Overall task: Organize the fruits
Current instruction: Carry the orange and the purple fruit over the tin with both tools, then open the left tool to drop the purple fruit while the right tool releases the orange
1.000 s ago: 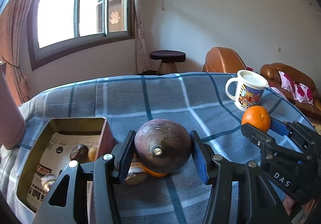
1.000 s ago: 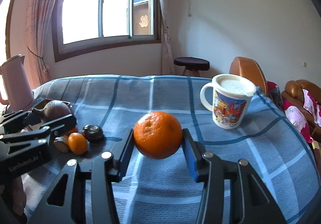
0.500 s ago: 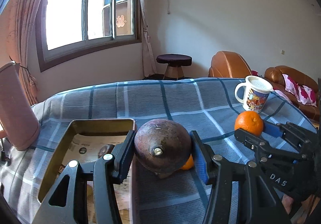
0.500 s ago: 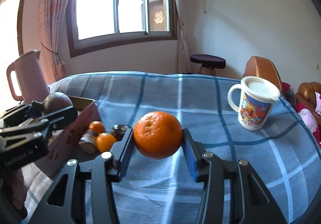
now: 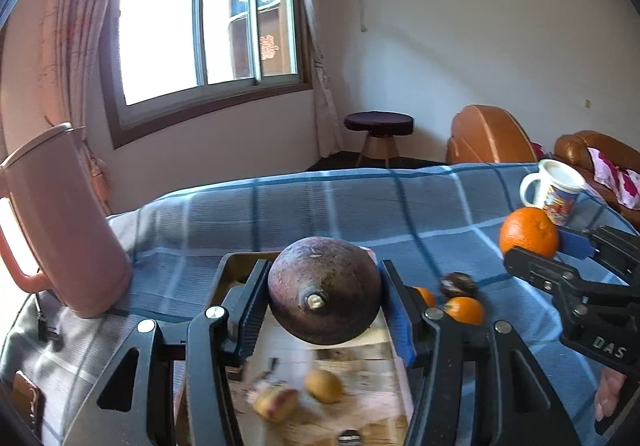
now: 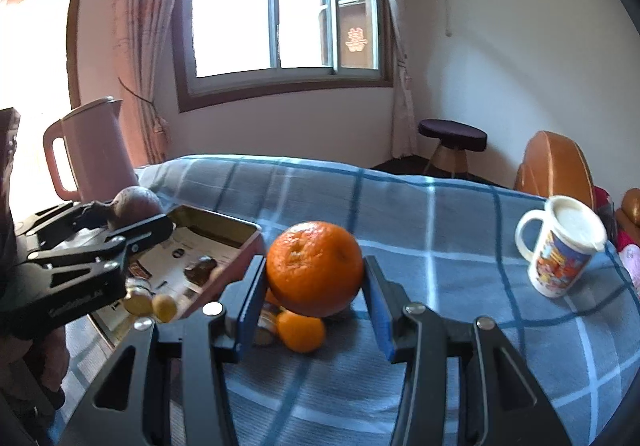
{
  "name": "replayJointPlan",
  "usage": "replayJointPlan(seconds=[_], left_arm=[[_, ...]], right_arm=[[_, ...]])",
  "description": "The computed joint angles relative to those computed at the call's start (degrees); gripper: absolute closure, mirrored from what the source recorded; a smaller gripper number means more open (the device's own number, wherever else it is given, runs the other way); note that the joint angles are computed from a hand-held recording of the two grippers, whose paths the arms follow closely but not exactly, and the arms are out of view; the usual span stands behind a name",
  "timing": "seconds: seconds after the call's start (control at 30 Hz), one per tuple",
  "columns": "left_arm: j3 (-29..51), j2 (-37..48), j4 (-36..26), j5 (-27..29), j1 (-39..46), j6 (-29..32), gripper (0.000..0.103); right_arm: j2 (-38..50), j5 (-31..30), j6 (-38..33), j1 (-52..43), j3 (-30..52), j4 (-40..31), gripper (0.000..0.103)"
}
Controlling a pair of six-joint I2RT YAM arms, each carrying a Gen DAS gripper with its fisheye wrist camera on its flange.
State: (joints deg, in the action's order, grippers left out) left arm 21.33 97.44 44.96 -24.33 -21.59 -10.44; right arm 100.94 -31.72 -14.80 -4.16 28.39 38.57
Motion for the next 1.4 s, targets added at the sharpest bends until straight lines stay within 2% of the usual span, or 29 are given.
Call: replayJointPlan(seconds=[0.37, 0.47, 0.63, 0.73, 1.27, 1.4], left_arm=[[-1.93, 0.72, 4.10, 4.38, 8.37, 1.33, 0.048], [-1.89, 0.13, 3.23, 5.96, 10.49, 1.18, 0.048], [-2.48, -0.26, 4.32, 3.08, 10.64, 2.01, 0.048], [-2.46, 0.00, 4.33, 3.61, 11.92, 2.03, 0.048], [0.11, 3.56, 0.83, 4.49, 14.20, 1.90, 0.048], [1.61, 4.83, -1.69, 4.33, 13.88, 1.60, 0.048]], right_arm=[[-0.22, 3.42, 2.57, 8.07, 1.53, 0.18, 0.053], [0.51, 4.24, 2.95, 10.47, 2.64, 0.24, 0.053], [2.74, 5.38, 3.80, 13.89, 5.21, 0.31, 0.053], [3.84, 6.13, 4.58, 15.36, 6.38, 0.63, 0.053], [6.93, 6.93, 3.27, 17.40, 6.40, 2.18, 0.053], [7.72, 7.07, 3.06, 17.52, 6.92, 1.53, 0.053]])
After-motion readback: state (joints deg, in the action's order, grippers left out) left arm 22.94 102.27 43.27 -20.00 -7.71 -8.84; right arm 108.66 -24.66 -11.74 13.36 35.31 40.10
